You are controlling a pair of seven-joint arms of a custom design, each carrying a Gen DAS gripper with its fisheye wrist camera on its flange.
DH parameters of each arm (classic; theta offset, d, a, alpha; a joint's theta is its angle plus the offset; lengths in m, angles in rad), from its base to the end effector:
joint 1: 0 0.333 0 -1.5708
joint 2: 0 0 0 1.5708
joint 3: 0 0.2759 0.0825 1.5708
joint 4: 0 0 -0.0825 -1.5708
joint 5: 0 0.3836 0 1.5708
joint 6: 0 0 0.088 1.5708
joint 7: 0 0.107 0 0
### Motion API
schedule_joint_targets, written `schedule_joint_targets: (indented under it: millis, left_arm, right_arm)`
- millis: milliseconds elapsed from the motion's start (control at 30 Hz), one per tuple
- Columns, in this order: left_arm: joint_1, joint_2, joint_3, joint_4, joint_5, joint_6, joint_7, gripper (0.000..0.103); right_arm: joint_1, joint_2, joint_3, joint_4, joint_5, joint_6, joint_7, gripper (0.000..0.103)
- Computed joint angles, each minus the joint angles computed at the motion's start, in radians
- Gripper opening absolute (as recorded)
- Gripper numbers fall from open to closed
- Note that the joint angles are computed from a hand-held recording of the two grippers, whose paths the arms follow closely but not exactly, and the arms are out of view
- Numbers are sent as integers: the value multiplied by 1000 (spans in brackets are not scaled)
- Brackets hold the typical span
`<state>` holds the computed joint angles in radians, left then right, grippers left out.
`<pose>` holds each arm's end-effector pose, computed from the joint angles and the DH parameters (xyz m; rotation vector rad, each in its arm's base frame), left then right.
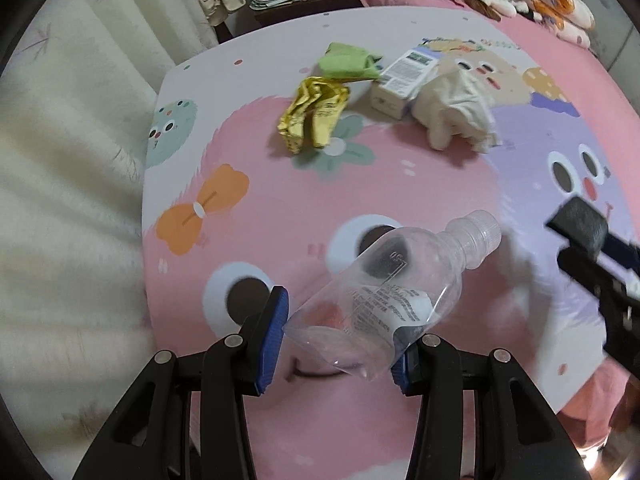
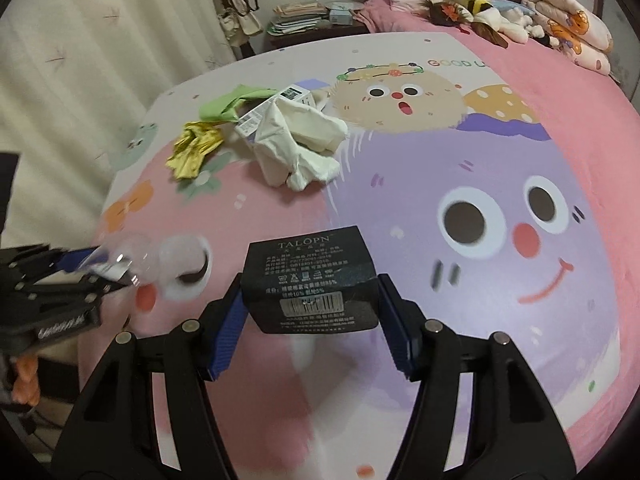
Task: Collect trash
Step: 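Grasp the clear plastic bottle with the left gripper while the right gripper grasps the black TALOPN box, then carry the bottle and black box over the bin and open both grippers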
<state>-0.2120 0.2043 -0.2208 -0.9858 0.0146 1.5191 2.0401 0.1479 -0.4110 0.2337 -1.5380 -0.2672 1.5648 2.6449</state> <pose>0.5340 -0.2224 0.7351 -0.9719 2.7308 -0.3694 0.3730 0.1573 0.7986 -1.0711 2.4666 -0.5270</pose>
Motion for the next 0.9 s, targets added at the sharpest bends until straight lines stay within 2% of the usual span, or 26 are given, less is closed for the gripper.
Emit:
schedule_joint_targets:
  millis: [200,433,733,900]
  left_arm:
    - [15,-347,17,-402,-98,75,-49,45]
    - [-45,-702,58,-757,-149,97,-77,45]
    - [-137,-1097,104,-1054,-137,-19,-141,45]
    - [-172,-1222,116,-1138,-100,-108,-135,45]
  right_arm:
    - [24,-134,27,-32,52,-66,-37,59]
    - [3,-295,82,-60,124,-174,-75,59]
    - [-29,-458,150,-67,272,-292,-83,59]
    - [-38,-550,182,-125,380,-314,-27,59]
